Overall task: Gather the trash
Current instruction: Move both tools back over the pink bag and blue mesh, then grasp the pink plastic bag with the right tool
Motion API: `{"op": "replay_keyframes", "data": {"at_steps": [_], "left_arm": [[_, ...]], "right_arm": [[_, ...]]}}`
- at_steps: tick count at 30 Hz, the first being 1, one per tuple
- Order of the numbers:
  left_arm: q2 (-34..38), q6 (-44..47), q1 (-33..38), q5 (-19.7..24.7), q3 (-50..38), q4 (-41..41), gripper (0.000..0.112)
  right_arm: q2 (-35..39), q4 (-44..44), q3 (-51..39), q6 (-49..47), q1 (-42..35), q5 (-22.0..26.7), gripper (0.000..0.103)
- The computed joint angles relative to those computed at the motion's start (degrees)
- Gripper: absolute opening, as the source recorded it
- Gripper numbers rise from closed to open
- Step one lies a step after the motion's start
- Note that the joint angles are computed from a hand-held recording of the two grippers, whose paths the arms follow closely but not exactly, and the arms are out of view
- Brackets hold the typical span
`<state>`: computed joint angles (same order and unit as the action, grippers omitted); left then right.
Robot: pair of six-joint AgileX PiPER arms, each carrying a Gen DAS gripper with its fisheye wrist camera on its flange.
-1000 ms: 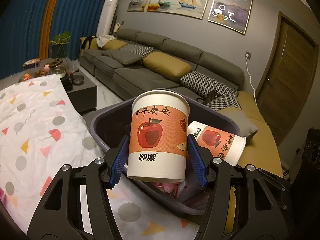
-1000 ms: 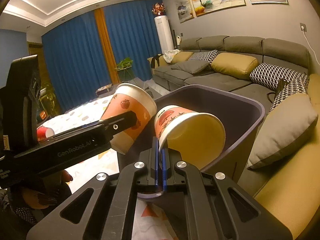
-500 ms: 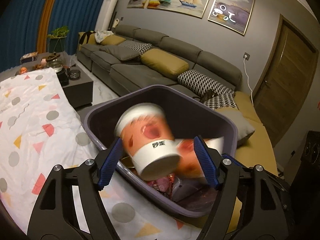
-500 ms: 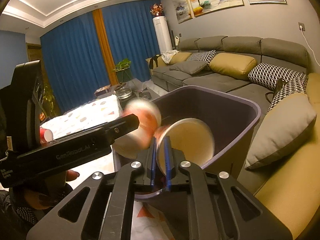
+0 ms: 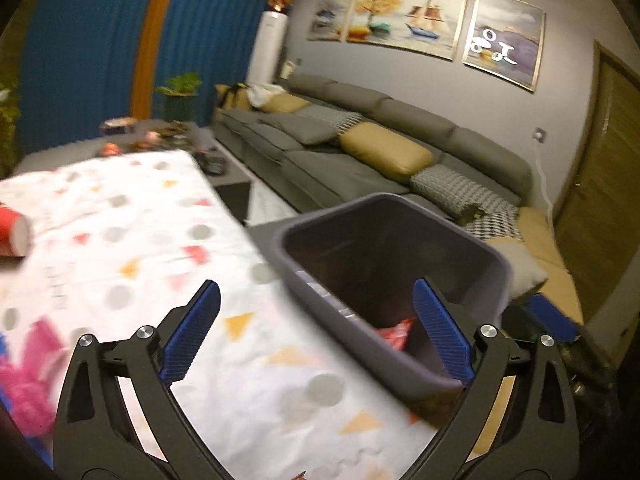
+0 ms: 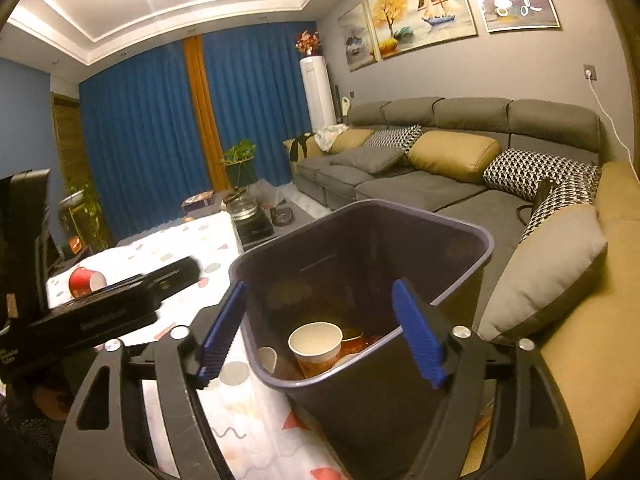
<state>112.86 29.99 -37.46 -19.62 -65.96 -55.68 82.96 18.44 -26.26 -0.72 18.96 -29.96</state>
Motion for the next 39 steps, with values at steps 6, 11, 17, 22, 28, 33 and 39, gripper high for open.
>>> {"op": "replay_keyframes", "data": {"at_steps": [6,11,17,22,28,33,39], "left_arm": [[-8.8,0.07,-1.67,-8.27,12.95,-5.75,0.097],[-17.17,0.96,-4.16,-16.98,24.93,-12.03,0.097],[-26.45,2.94,-5.73,-24.22,36.56,-20.53,0.097],[-35.34,4.12,-6.69,-29.98,46.58,-26.36,0.097],[-46.72,6.53,-5.55,-32.85,56.01,-32.07,0.097],[-54.02,10.03,-0.87,-31.73,59.92,-33.32,0.097],[-57.22,11.23,7.83,-26.79,61.56,-29.41,0.097]], "right_arm": [[-2.9,6.76,2.42,-3.82,4.76,-0.75,0.08],[-3.9,15.41,3.14,-10.26,12.51,-2.66,0.082],[-2.01,25.63,0.62,-17.92,23.57,-4.77,0.083],[2.53,30.28,-4.4,-22.31,32.16,-5.41,0.084],[10.82,32.53,-13.4,-25.41,38.08,-2.52,0.084],[19.32,38.95,-23.63,-33.08,41.42,-0.07,0.084],[26.35,47.89,-33.69,-42.28,41.78,4.21,0.08]]}}
